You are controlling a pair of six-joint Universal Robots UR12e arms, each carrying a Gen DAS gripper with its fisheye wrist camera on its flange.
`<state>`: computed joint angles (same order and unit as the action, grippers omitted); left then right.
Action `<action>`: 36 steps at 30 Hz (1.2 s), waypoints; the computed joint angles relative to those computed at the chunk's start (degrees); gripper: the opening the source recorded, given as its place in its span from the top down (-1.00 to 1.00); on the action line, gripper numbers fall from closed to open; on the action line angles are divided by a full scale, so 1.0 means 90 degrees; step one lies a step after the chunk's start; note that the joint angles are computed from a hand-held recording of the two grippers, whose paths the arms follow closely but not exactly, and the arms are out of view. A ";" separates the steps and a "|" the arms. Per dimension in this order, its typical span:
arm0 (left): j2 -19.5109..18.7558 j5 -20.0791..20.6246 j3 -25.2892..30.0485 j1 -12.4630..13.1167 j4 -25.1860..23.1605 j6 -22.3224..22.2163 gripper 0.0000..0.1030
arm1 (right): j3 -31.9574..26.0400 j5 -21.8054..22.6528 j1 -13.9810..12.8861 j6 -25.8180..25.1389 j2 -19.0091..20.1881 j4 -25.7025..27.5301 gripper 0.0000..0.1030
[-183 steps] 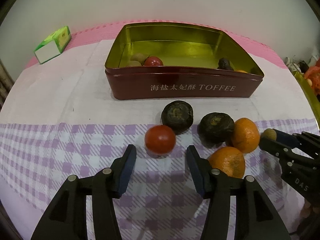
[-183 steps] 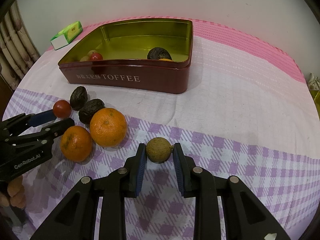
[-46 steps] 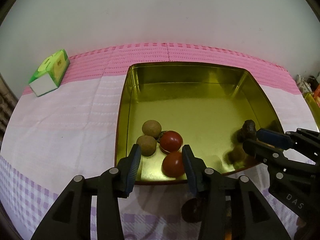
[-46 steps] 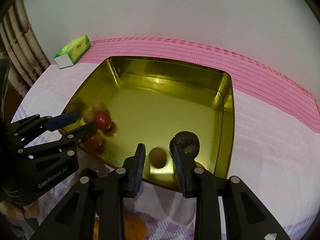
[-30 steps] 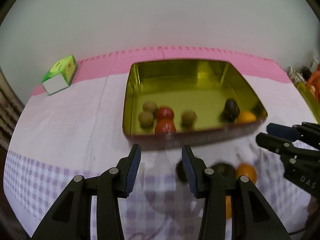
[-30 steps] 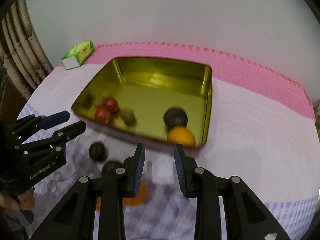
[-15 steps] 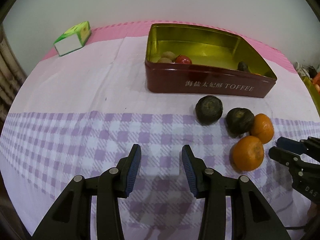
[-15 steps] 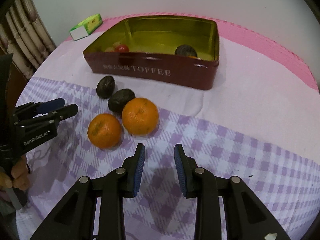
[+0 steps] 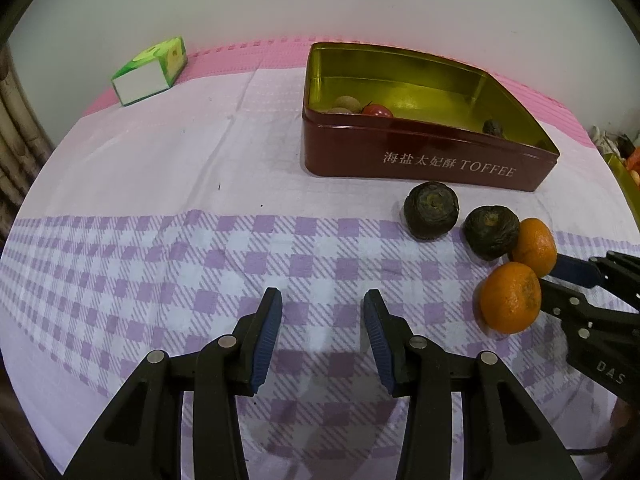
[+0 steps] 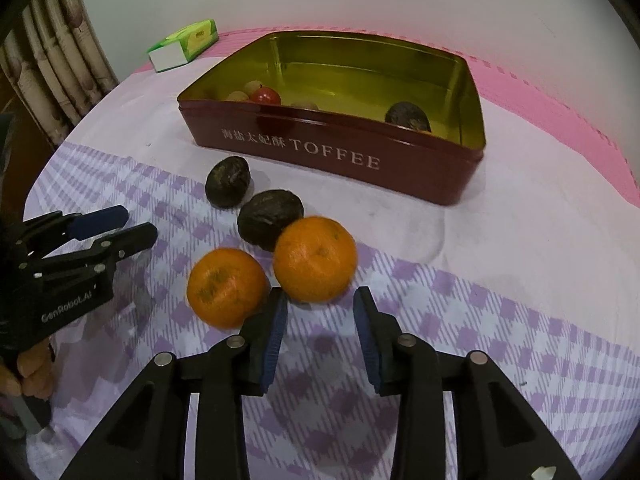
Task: Organize fruits
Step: 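Withdraw both tools from the tin toward the oranges, then grasp the large orange with the right tool while the left tool grasps the mandarin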
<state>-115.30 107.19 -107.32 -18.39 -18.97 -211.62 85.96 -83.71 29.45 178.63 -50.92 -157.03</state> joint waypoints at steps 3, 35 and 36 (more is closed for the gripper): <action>0.0007 0.0008 -0.0005 -0.0003 -0.0002 0.0002 0.14 | -0.0084 0.0004 -0.0006 0.0018 0.0054 -0.0003 0.32; -0.0035 -0.0273 0.0164 -0.0210 -0.0185 0.0195 0.09 | 0.0362 -0.0459 -0.0106 0.0475 -0.0143 -0.0358 0.39; -0.0044 -0.0273 0.0171 -0.0219 -0.0188 0.0200 0.09 | 0.0390 -0.0473 -0.0117 0.0490 -0.0156 -0.0374 0.39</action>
